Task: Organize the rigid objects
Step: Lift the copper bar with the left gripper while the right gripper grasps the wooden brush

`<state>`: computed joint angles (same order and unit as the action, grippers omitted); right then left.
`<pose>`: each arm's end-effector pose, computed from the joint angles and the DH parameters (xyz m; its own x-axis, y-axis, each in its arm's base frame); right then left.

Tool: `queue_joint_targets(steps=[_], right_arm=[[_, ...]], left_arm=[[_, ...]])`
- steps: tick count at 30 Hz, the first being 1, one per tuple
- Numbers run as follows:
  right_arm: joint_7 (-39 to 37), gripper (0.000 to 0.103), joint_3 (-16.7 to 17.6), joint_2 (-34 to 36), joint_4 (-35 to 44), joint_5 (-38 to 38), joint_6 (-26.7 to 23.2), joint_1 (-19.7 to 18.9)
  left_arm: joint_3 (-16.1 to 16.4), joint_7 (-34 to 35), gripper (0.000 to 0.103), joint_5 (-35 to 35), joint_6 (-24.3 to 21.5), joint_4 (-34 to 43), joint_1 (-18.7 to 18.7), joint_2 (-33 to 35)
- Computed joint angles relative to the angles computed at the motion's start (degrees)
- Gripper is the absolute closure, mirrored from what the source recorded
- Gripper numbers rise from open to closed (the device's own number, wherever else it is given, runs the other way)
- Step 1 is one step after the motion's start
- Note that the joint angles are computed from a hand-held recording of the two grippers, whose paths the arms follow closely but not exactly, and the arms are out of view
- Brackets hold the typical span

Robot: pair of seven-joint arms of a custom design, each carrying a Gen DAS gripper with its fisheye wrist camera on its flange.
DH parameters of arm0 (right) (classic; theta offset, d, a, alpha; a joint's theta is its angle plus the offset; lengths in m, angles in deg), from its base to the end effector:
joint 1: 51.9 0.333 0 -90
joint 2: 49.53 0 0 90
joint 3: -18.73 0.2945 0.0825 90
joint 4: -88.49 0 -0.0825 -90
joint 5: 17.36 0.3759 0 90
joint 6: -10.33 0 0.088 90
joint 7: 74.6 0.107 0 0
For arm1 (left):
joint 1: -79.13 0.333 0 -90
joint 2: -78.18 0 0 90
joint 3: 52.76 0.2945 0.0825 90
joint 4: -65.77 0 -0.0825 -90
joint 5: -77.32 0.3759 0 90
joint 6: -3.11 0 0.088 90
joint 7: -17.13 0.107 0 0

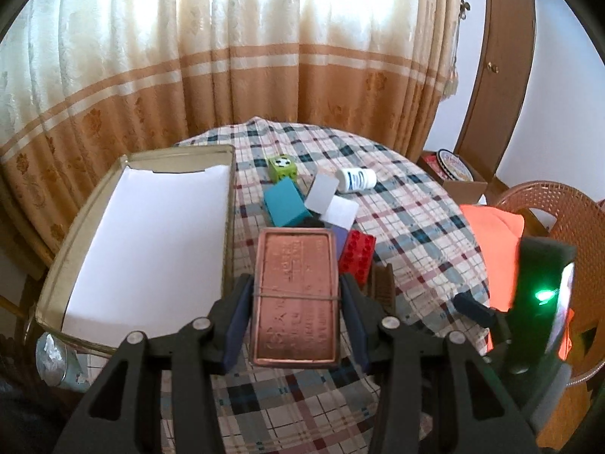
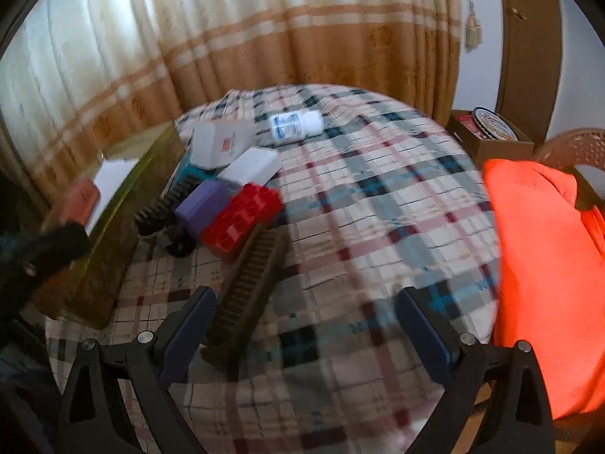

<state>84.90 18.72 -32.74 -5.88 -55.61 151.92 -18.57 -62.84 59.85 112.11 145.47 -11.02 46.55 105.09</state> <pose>0.5626 0.3717 0.4842 -0.1613 -0.9789 -0.1252 -0.7202 0.2035 -0.6633 0.5513 -0.4722 0.5242 -0.2469 -0.9675 0.0552 -0.6854 0.1341 -0.7157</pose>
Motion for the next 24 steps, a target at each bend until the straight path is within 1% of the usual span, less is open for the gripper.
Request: queue_joint_targets(steps=[5, 6, 10, 15, 17, 19, 21, 24], right_arm=[[-4.0, 0.004, 0.2, 3.4, 5.1, 2.6, -2.6, 0.2], [-5.3, 0.004, 0.3, 4.6, 6.7, 3.6, -3.5, 0.3], [-11.3, 0.005, -0.2, 9.2, 14.0, 6.4, -10.5, 1.9], [-15.8, 0.005, -0.9, 12.0, 19.0, 10.5, -13.9, 2.1], [-16.6, 0.006, -1.3, 12.8, 20.4, 11.4, -14.4, 2.3], [-16.9, 0.014, -1.8, 12.8, 20.4, 11.5, -13.8, 2.8], [-17.5, 0.019, -2.0, 12.4, 19.8, 11.4, -12.9, 3.0], [-17.9, 0.021, -2.1, 12.5, 19.9, 11.5, -12.8, 3.4]], left_arm=[[0.1, -0.3, 0.057, -0.1, -0.1, -0.1, 0.1, -0.1], [0.2, -0.3, 0.057, 0.0, -0.2, -0.1, 0.1, -0.3], [0.6, -1.5, 0.057, 1.0, -0.4, -0.7, 0.0, -1.0], [0.5, -2.8, 0.057, 1.9, -0.4, -1.0, 0.1, -1.3], [0.4, -2.8, 0.057, 2.1, -0.5, -1.1, 0.2, -1.4], [0.2, -2.8, 0.057, 1.7, -0.3, -1.4, 0.5, -1.6], [0.2, -3.0, 0.057, 1.5, -0.6, -1.4, 0.6, -1.5], [0.1, -3.3, 0.057, 1.1, -0.5, -1.7, 0.9, -1.7]])
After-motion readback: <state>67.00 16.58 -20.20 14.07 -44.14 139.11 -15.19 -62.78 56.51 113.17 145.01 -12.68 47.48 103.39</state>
